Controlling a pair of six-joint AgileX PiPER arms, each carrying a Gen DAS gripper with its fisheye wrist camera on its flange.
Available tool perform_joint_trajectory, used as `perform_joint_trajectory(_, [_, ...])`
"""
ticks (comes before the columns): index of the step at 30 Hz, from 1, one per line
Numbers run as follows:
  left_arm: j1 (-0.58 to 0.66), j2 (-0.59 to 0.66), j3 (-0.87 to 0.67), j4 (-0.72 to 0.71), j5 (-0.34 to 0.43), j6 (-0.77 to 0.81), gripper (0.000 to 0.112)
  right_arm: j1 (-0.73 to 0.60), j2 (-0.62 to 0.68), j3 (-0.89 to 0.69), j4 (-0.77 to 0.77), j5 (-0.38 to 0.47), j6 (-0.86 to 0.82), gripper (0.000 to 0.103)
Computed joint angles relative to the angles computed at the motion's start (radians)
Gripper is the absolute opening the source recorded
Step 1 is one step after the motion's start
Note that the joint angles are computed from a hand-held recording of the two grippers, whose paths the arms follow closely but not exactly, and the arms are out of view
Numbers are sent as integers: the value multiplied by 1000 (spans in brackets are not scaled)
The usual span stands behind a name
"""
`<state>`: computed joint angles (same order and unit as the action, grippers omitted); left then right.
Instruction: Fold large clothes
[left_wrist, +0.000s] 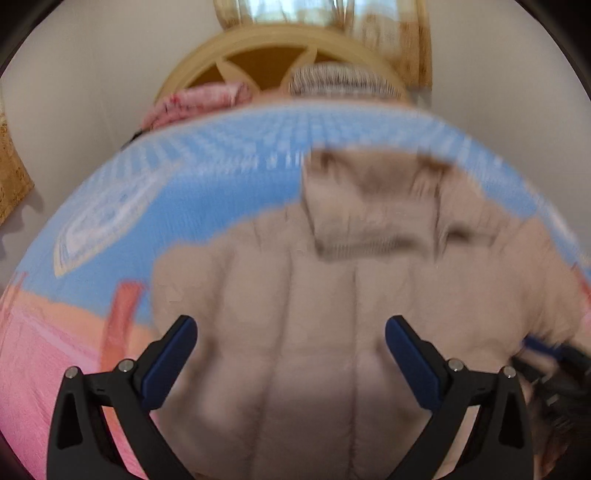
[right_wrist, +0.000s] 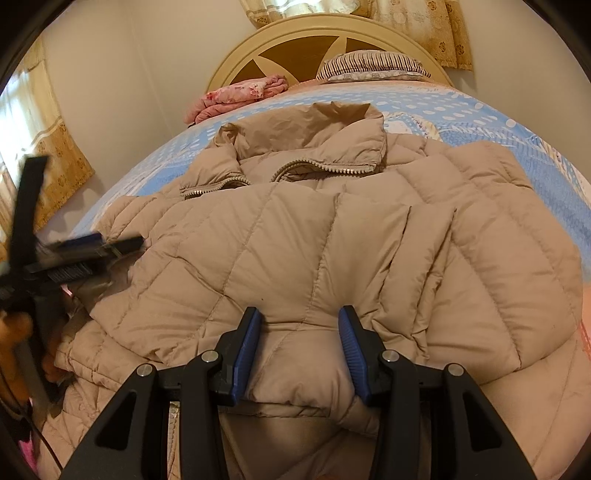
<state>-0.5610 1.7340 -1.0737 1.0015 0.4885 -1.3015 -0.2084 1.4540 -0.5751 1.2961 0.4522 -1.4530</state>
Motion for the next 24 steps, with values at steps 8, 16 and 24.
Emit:
perform_joint_trajectory(8, [179,248,-482,-632,29,668,103,2,-10,9,13,-9,-21,47])
perform_joint_trajectory(16, [180,656,-1091,-763,294,859,72,-38,10,0,37,57,-47,49])
perform_joint_trajectory(24, [123,487,-767,-502,85,578,4,-89,15,-1,51,129,-73,51])
